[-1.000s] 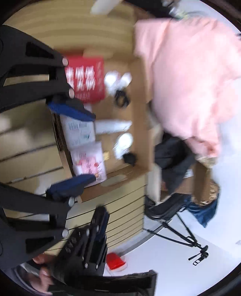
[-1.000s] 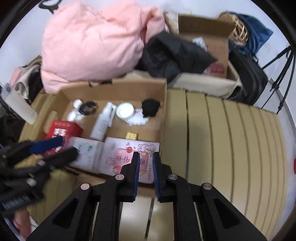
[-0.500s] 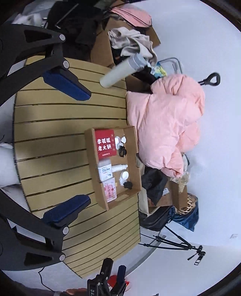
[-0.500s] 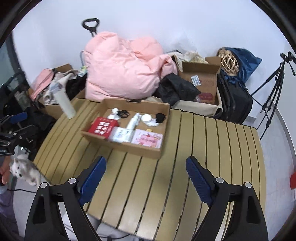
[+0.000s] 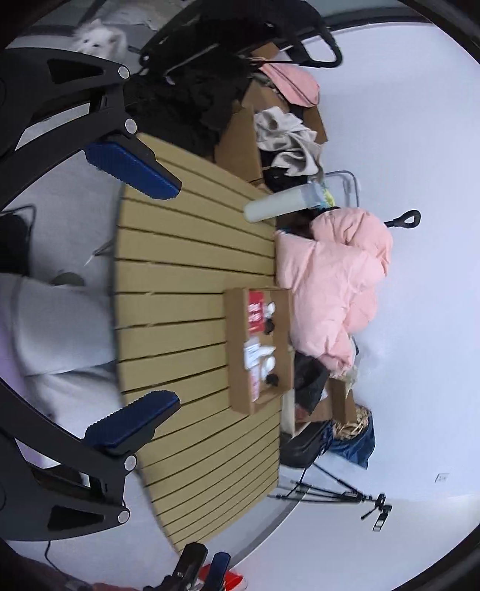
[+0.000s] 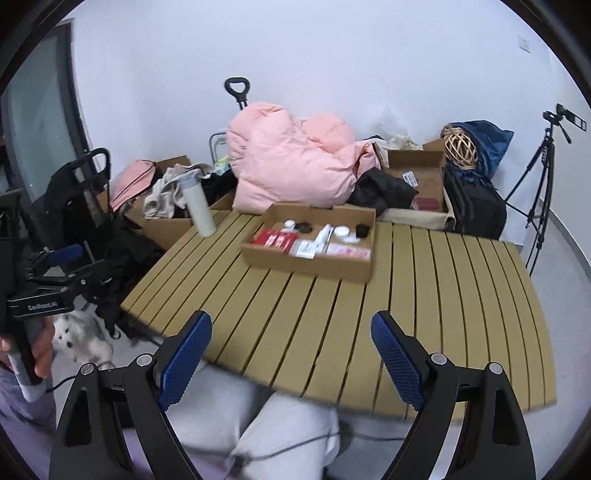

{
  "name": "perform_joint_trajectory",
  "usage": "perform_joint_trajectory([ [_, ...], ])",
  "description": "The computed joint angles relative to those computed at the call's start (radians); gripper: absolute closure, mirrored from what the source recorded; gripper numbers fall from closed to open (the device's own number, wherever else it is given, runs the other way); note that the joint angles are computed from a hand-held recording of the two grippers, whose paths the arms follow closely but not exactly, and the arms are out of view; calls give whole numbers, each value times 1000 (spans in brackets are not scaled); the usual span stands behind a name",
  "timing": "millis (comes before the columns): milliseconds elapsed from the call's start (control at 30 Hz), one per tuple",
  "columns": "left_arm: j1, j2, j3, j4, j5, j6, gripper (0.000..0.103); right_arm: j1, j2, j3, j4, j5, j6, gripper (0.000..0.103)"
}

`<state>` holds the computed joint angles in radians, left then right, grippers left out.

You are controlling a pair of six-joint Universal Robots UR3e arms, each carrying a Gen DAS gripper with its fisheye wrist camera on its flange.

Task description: Organize objects

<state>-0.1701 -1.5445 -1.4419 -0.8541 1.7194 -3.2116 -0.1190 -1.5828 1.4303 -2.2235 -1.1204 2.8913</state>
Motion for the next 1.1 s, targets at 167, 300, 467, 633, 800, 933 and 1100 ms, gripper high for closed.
perform_joint_trajectory([
  [167, -97, 268, -297, 23, 41, -68, 0, -24, -347, 382, -62, 38, 16, 12],
  [300, -219, 335, -391, 31, 137, -130, 0, -34, -546, 562, -52, 69, 20, 12],
  [467, -288, 350, -409, 63, 202, -135, 0, 50, -577, 603, -120, -14, 34, 12],
  [633, -275, 364, -424, 69, 201, -145, 0, 80, -573, 615, -157, -41, 57, 12],
  [800, -255, 370, -434, 56, 182, -153, 0, 52, -576, 621, -144, -27, 66, 12],
  [933, -249, 368, -438, 56, 172, -154, 0, 46, -587, 627, -152, -37, 79, 12],
  [1100, -250, 367, -441, 58, 172, -155, 0, 68, -584, 630, -167, -58, 92, 12],
])
